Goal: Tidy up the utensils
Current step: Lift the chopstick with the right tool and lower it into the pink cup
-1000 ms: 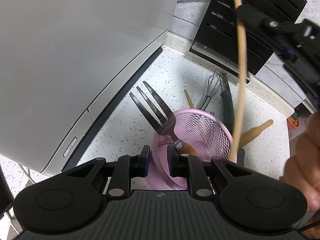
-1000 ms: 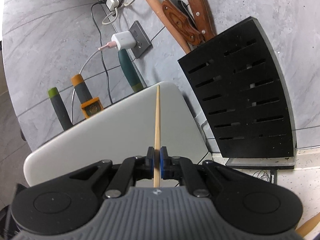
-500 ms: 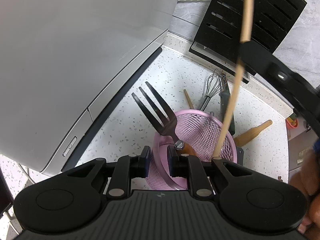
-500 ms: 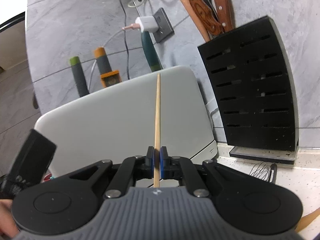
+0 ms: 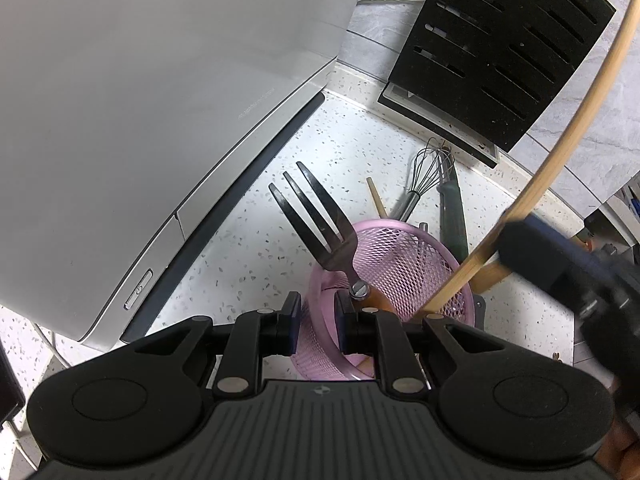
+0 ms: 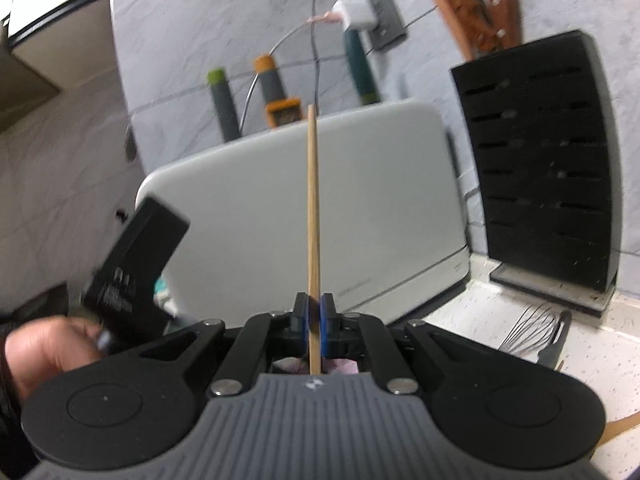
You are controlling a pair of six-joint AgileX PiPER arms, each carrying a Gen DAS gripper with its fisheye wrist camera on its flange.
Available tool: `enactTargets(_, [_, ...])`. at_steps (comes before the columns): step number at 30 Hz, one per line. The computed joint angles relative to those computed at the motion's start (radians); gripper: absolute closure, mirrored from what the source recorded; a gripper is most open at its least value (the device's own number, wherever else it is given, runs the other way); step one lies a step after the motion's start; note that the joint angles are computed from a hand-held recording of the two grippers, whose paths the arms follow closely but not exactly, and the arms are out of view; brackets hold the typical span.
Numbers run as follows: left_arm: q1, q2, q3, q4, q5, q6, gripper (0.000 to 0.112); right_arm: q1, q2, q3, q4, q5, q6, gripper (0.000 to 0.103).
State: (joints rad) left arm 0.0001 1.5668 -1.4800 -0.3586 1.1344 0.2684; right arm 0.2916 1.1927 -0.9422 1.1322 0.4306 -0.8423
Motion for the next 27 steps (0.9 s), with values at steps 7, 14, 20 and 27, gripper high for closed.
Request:
enactTargets(7, [-0.007,0.001,-0.002,0.007,0.000,0.004,0.093,0.027,0.035,-0.011,-0.030,-0.003,0.030,0.101])
enactTargets(14, [0.004,0.001,-0.004,0.000,-0.002,0.002,0.093,-0.002,0.114,-0.056,0.070,0.045,0.028,0.099])
enactTargets(20, [-0.003,-0.008,0.007,0.003,-0.004,0.012,0.093,-0.077,0.180,-0.084,0.218,0.175,0.023,0.083])
enactTargets(27, [0.003,-0.010,0.008,-0.007,-0.007,0.020,0.093,-0.102,0.168,-0.080,0.232,0.207,0.034,0.083])
